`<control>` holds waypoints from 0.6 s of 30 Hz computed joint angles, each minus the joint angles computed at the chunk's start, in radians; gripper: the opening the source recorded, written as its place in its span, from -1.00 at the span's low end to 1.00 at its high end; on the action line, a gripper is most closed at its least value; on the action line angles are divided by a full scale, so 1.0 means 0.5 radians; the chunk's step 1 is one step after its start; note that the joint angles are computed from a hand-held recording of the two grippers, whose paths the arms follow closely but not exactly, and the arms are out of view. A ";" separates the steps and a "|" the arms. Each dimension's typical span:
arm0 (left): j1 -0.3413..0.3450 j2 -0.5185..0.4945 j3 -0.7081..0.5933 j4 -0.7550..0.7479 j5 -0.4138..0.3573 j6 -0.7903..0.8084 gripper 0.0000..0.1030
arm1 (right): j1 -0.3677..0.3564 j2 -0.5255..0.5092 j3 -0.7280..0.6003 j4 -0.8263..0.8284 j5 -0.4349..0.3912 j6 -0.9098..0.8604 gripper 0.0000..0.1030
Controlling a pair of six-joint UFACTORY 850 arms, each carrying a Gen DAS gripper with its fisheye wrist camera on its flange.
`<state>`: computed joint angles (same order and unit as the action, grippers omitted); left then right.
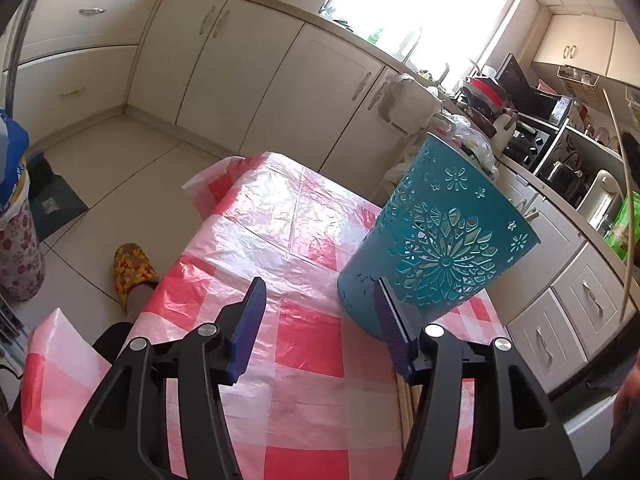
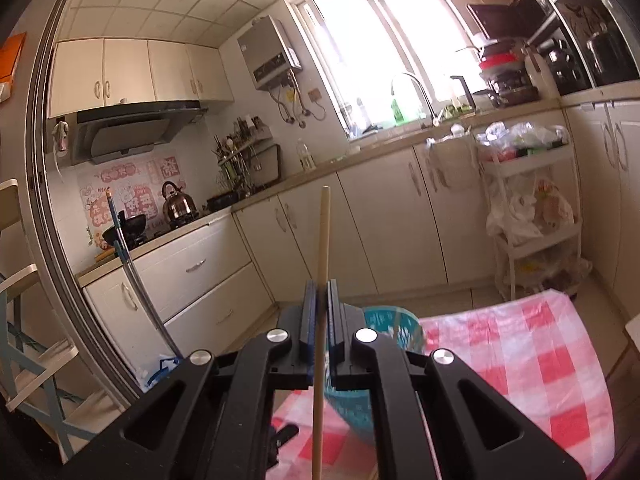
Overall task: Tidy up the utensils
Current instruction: 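Open the left gripper to drop its stick while the right gripper releases its stick into the basket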
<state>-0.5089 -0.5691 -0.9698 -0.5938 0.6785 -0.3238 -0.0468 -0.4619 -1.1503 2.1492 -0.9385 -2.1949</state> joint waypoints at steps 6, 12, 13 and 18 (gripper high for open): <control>0.021 -0.006 0.013 0.103 0.016 -0.136 0.05 | 0.194 -0.176 -0.239 0.587 0.190 -0.399 -0.89; 0.034 -0.017 0.012 0.158 0.025 -0.197 0.05 | 0.265 -0.421 -0.503 0.527 0.524 -0.330 -0.88; 0.034 -0.014 0.019 0.165 0.029 -0.206 0.05 | 0.261 -0.433 -0.506 0.474 0.544 -0.283 -0.88; 0.043 -0.020 0.012 0.180 0.015 -0.220 0.08 | 0.192 -0.286 -0.268 0.358 0.405 -0.280 -0.86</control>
<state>-0.4875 -0.5790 -0.9637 -0.5035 0.6859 -0.4339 0.0491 -0.6048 -1.2841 2.3280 -0.7359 -2.3348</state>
